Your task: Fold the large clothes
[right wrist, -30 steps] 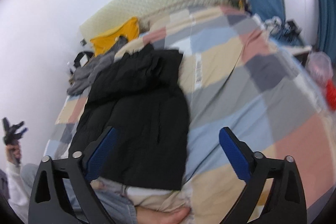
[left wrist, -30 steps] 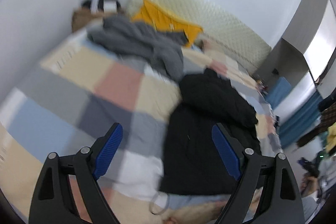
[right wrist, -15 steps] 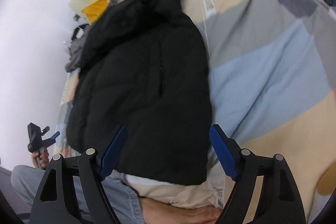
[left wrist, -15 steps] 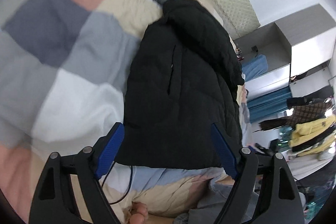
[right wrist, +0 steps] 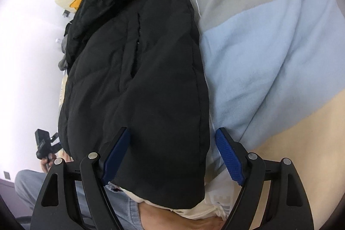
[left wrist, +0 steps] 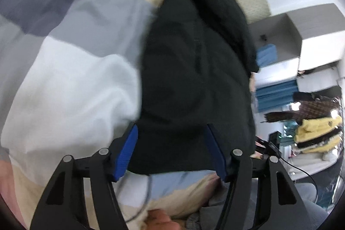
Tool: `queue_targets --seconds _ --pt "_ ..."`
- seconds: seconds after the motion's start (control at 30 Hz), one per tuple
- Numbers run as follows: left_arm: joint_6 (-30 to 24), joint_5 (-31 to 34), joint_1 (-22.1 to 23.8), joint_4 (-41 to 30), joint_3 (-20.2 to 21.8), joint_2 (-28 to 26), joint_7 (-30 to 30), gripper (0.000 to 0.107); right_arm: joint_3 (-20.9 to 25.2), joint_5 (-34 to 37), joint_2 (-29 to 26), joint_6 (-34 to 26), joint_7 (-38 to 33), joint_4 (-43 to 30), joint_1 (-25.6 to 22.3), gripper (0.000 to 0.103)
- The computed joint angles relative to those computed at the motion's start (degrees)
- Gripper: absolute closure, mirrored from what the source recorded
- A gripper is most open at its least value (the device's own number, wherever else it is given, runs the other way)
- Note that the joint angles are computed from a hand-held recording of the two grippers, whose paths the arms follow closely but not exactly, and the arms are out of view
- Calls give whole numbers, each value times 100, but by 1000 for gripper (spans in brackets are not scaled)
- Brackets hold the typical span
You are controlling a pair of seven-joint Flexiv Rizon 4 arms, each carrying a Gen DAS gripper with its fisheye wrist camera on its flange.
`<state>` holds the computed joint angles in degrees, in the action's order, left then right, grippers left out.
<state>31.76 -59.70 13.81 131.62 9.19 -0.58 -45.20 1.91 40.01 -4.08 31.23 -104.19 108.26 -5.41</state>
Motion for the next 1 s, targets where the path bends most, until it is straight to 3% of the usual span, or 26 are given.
queue_targets --seconds 0.07,0.1,0.2,0.3,0.37,0.4,0.5,0.67,0.77,0.9,1.0 --pt "372 615 -12 -59 -7 -96 -406 41 2 -165 -77 74 203 -7 42 19" --pt "210 657 33 -114 7 -163 -442 41 -4 -220 -116 71 358 -27 47 18" --pt "17 526 84 -134 0 -171 -438 34 7 -194 -173 38 500 -57 14 17" --pt "-690 148 182 -172 -5 -299 -292 35 1 -13 -196 -89 769 -103 -41 12" --pt "-822 42 180 -150 -29 -284 -254 35 13 74 -210 -259 859 -166 -64 10" --pt "-782 28 163 -127 -34 -239 -222 35 12 143 -208 -352 803 -209 -90 9" --pt "-1425 -494 295 -156 24 -290 -20 35 -43 601 -130 -542 582 -286 -244 9" --pt "-2009 -893 428 -163 89 -207 305 35 -151 1328 134 -762 -189 -274 -407 9" --pt "-1915 -742 388 -172 71 -179 322 34 -194 1423 169 -782 -434 -258 -368 9" --pt "-1576 -468 303 -274 -28 -446 -33 34 -143 1104 -64 -691 -205 -236 -235 9" --pt "-1708 -599 328 -214 -55 -510 0 34 -86 1035 -113 -731 -240 -188 -233 9"
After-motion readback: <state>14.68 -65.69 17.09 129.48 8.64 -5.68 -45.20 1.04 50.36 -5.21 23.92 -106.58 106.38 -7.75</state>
